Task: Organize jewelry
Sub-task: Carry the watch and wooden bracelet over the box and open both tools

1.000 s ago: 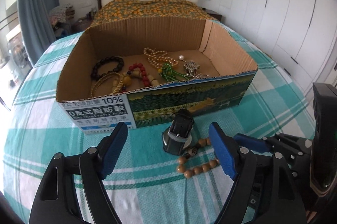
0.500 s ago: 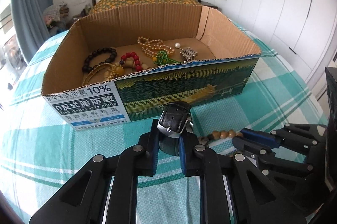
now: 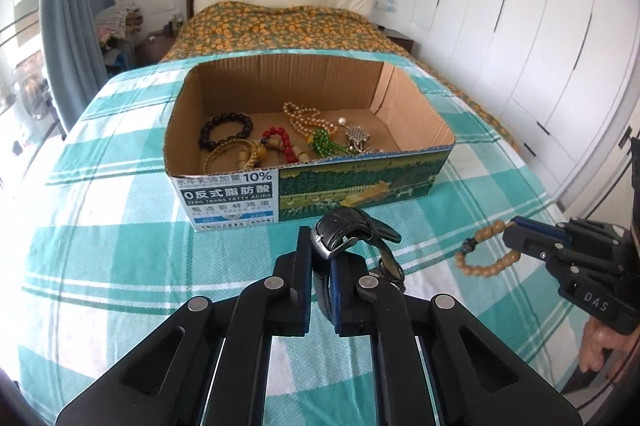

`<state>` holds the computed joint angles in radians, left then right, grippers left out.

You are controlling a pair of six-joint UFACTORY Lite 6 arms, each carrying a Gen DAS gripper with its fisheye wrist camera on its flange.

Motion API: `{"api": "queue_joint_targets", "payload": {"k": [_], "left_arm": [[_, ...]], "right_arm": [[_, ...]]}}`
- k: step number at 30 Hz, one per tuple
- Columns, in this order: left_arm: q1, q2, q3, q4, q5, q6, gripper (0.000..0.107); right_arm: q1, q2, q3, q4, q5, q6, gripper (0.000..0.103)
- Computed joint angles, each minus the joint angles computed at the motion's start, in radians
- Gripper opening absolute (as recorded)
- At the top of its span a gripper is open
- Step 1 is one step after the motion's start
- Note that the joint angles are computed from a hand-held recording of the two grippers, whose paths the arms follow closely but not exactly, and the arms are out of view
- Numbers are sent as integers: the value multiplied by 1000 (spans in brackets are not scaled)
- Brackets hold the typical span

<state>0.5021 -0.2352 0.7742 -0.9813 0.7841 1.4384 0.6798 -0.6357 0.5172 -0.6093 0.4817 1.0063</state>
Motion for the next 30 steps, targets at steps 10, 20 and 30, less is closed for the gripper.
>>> {"api": "queue_joint_targets", "payload": {"k": [10,20,30], "left_arm": [[59,115,313,91,190,-196,6],[-81,453,723,181,95,-433,6],[-220,744,974,290,-23,-580,7]], "right_arm": [[-34,69,332,176,99,-325,12],[-214,482,784,436,56,-710,12],[-353,891,1092,533,40,-896,12]]}}
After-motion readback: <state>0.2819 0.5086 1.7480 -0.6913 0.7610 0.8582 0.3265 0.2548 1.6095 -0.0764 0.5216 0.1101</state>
